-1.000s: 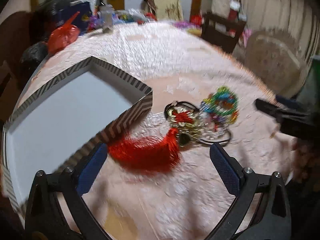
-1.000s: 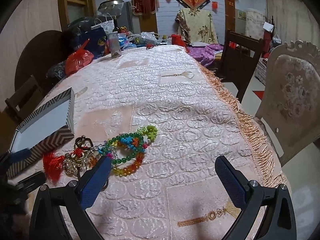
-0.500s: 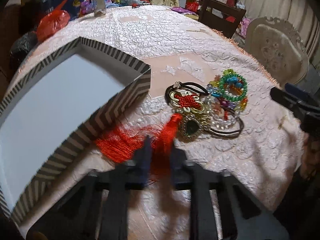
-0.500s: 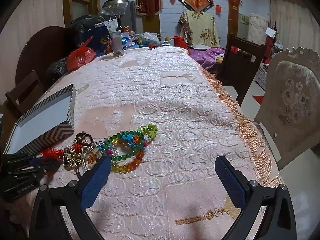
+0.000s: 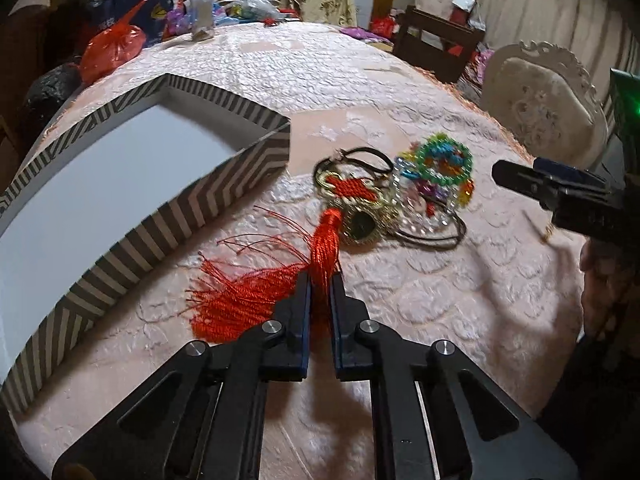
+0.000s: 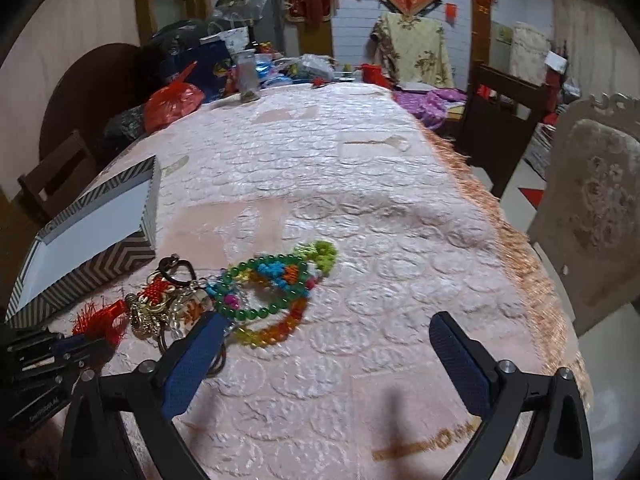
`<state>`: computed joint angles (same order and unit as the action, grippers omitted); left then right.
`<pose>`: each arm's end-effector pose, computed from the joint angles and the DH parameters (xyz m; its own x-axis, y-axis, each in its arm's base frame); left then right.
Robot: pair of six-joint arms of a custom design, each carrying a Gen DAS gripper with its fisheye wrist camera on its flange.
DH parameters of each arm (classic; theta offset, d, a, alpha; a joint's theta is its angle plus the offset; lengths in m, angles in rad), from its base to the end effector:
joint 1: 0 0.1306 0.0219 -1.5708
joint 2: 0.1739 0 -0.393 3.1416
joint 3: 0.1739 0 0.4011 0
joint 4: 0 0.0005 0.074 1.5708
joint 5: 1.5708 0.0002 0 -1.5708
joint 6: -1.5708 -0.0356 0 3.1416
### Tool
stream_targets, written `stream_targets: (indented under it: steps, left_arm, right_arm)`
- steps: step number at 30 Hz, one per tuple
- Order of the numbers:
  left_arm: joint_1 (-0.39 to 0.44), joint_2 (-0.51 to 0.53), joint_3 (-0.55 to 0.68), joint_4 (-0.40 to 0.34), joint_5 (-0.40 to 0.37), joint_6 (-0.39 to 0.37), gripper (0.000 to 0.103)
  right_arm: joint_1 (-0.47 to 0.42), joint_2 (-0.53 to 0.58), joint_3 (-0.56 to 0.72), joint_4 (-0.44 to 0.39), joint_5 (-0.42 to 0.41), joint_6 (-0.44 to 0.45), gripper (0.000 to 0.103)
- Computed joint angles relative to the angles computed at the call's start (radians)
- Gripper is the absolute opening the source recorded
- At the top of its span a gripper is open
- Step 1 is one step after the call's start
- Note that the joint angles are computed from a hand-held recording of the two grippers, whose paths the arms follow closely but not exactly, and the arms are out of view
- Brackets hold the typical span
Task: Organize jewelry
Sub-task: 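Close the right gripper on the green bead bracelet while the left gripper holds the tassel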
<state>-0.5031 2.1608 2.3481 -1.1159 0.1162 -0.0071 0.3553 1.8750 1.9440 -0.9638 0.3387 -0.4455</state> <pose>0.6576 -0.3672 0.4014 -0.6977 0.3920 -0.5996 0.5447 0.8339 -0.0886 0.6325 0.2215 0.4231 -0.7174 0.1673 -0.6763 0.1950 0.9802 0.0357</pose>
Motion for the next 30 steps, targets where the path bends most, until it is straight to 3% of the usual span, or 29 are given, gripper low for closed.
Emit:
stream_targets:
  steps: [3,8,10,11,14,16,20,26,30]
  left_arm:
    - [0.002,0.03,0.05,-0.018,0.006,-0.001,0.031]
    - [-0.002,0.075,0.125,-0.044,0.011,-0.016,0.034]
    - [0.0,0.068,0.108,-0.029,0.007,0.006,0.021]
    - [0.001,0.062,0.096,-0.023,-0.014,0.02,0.01]
    - [0.01,0.039,0.052,0.004,0.013,0.056,0.004]
    - [0.009,0.013,0.003,0.037,0.009,0.052,0.004]
    - [-0.001,-0.024,-0.071,0.102,-0.016,0.041,0.004]
    - [0.015,-0.014,-0.057,0.101,0.043,0.083,0.005]
    - [0.014,-0.008,-0.046,0.096,0.043,0.084,0.005]
  right_arm:
    - [-0.011,0.027,0.027,0.001,-0.045,0.015,0.078]
    - [-0.04,0.064,0.061,0.024,-0.133,0.0,0.058]
    - [-0.048,0.082,0.079,0.015,-0.148,-0.012,0.048]
    - [-0.052,0.085,0.08,0.018,-0.167,-0.019,0.044]
    - [-0.057,0.099,0.09,0.021,-0.209,-0.025,0.035]
    - [-0.056,0.108,0.101,0.024,-0.233,-0.016,0.024]
    - [-0.048,0.111,0.105,0.028,-0.238,-0.017,0.02]
    - [-0.042,0.055,0.035,0.079,-0.197,-0.032,0.019]
    - [-0.043,0.053,0.035,0.053,-0.171,-0.044,0.019]
